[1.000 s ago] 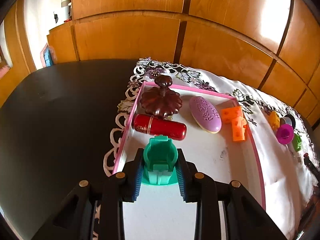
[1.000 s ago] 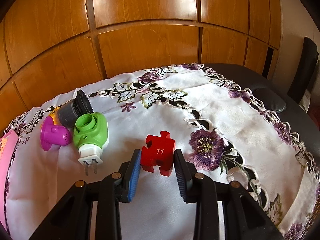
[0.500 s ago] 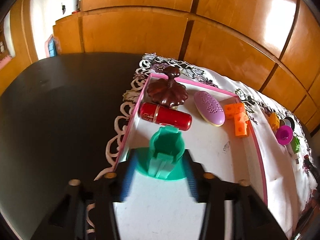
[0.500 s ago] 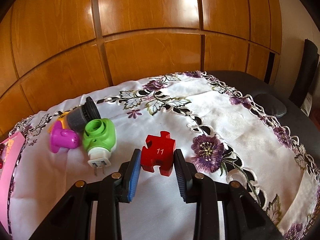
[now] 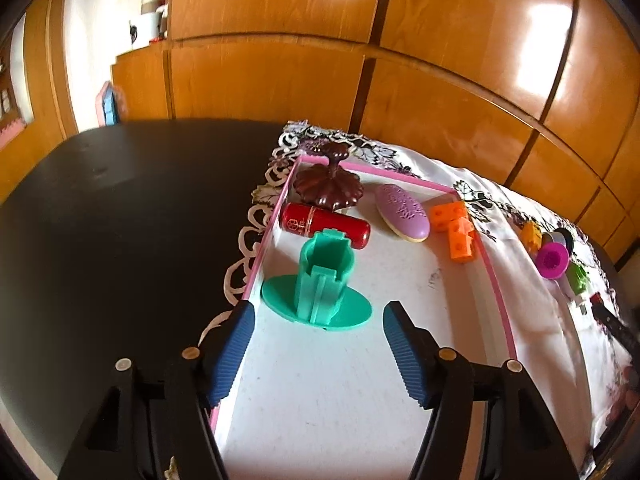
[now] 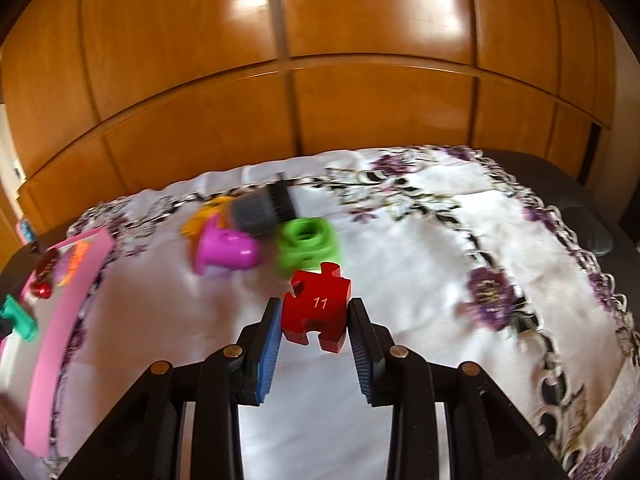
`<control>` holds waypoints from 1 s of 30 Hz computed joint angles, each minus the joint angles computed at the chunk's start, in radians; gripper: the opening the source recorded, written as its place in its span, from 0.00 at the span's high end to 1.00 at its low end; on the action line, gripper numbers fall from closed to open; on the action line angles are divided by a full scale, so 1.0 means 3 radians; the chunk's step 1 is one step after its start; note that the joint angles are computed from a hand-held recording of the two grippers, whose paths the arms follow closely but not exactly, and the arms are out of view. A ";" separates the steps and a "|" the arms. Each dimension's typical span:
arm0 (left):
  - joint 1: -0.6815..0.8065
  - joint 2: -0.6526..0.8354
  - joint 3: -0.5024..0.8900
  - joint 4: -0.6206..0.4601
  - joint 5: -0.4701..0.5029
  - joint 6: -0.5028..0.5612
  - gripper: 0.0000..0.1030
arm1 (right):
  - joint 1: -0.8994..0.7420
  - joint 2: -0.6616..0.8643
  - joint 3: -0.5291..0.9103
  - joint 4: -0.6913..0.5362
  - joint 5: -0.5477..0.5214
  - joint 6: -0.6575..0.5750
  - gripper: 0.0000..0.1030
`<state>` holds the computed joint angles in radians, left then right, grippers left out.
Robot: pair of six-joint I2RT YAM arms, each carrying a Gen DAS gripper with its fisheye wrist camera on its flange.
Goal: Organize rigid objects
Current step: 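Carry the red puzzle piece into the pink box and open the right tool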
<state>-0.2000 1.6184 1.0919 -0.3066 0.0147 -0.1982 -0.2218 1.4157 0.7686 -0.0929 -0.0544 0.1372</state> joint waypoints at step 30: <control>0.0044 -0.0762 -0.0638 0.0009 0.0019 0.0137 0.22 | 0.1932 0.1134 0.1614 -0.0611 -0.0122 0.0148 0.69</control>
<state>-0.1867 1.3899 0.9004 -0.3038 0.0203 -0.1569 0.3578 1.7558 1.2527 -0.2763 -0.0911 0.1814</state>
